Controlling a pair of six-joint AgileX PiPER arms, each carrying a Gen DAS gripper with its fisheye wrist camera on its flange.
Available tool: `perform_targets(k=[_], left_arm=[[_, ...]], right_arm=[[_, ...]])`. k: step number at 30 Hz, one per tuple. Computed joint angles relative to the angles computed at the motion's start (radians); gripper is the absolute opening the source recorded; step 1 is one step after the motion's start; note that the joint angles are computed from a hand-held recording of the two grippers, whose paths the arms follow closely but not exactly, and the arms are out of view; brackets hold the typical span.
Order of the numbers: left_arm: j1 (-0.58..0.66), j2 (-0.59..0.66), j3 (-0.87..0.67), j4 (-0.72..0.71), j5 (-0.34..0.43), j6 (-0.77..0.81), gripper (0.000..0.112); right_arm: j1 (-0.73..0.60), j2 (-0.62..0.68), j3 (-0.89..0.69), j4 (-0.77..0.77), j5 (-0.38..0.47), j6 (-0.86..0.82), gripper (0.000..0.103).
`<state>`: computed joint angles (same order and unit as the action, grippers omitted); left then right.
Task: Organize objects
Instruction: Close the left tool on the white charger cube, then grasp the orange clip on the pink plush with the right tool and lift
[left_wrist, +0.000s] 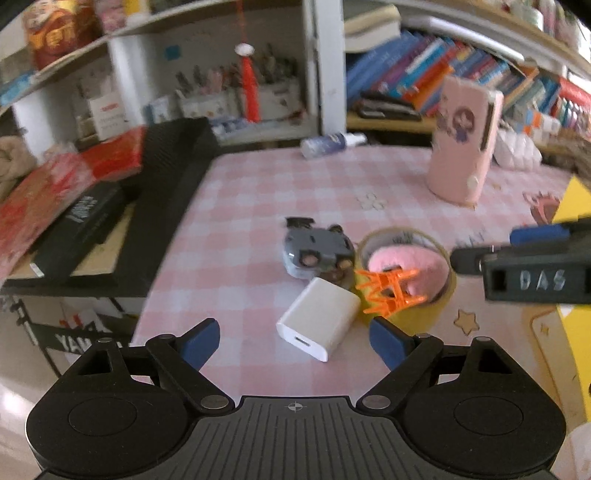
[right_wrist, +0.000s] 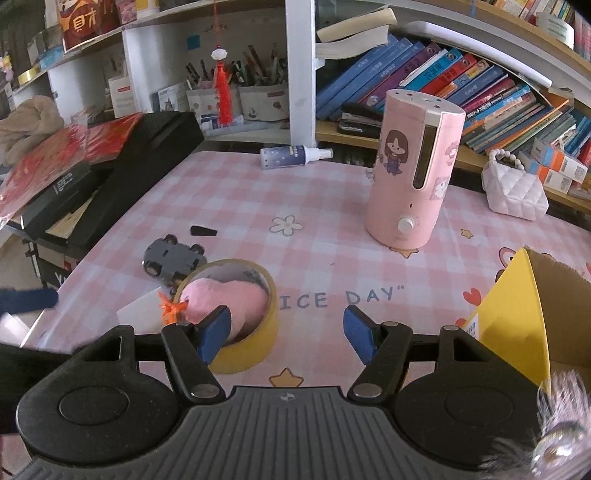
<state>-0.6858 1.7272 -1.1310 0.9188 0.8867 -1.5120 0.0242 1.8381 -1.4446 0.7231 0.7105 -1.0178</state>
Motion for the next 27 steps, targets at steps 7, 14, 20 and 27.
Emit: perform_targets(k=[7,14,20,27], left_arm=[[0.077,0.091,-0.037,-0.022,-0.113,0.155,0.079],[0.131,0.089,-0.002,-0.001,-0.238,0.142,0.058],[0.114,0.056,0.025,-0.018,-0.239,0.119,0.041],[0.057,-0.070,0.130,-0.056,-0.179,-0.053,0.041]], right_arm=[[0.005,0.032,-0.043,-0.025,0.010,0.038,0.066],[0.006,0.052,-0.076,-0.025,0.033,0.052,0.072],[0.012,0.057,-0.087,-0.011,0.047,0.042,0.078],[0.036,0.049,-0.073,0.046,0.057,-0.022,0.079]])
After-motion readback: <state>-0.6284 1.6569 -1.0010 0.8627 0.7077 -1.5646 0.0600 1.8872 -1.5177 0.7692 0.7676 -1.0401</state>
